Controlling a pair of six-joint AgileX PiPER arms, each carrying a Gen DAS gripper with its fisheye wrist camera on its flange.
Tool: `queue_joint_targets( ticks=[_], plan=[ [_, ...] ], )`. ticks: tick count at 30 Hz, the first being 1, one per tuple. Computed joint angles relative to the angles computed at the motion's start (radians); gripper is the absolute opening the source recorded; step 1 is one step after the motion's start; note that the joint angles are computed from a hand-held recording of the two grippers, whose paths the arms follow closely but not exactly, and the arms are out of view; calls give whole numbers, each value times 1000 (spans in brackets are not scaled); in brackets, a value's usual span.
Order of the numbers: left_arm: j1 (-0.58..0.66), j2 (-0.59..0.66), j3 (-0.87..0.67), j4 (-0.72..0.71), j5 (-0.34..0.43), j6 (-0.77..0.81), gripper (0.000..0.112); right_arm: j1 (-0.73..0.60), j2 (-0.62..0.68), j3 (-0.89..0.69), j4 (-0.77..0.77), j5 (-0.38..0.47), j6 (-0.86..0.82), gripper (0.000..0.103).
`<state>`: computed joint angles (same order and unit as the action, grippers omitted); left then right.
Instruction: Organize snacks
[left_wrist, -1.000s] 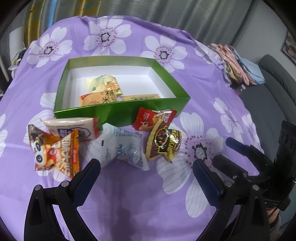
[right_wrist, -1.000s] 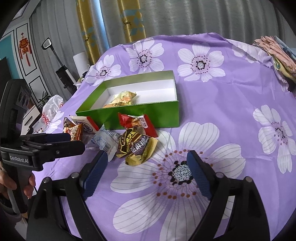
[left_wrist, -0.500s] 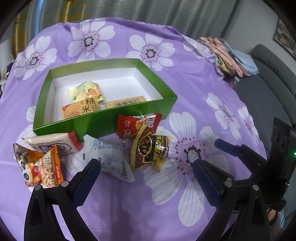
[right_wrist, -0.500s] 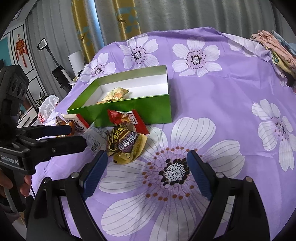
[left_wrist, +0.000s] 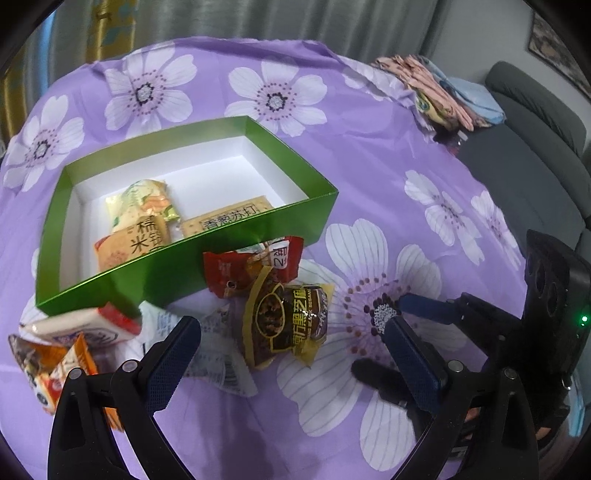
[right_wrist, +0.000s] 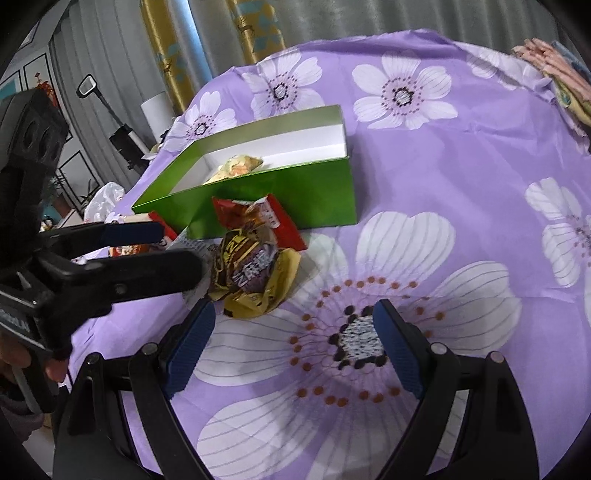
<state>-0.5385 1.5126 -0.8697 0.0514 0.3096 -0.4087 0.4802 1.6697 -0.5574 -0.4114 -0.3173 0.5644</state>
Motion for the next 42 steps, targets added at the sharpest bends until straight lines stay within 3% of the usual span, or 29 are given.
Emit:
queue_joint_targets(
  ticks=[7,11,13,18,20,23,28,33,42],
  plan=[
    [6,83,-71,-70,39,104,99,-17,78,-61,-237,-51,228,86],
    [21,113,-91,-139,40,182,96,-24,123,-106,-349,-66,340,80],
    [34,125,-98,-204,45,251,81,-26,148,-132,-400,-68,395,76],
    [69,155,-103,-321,58,361,58,-35,183,-173,-502,-81,511,67],
    [92,153,-89,-440,55,472,55,-35,190,-187,-539,-78,545,57],
    [96,148,-78,-497,50,535,48,-27,205,-211,-596,-67,595,47],
    [98,139,-62,-553,29,587,47,-8,197,-207,-552,-62,544,35],
    [101,83,-14,-637,8,657,47,20,144,-175,-466,-34,459,33],
    [44,-85,45,-409,-1,410,47,92,-13,-112,-340,41,325,32]
  ],
)
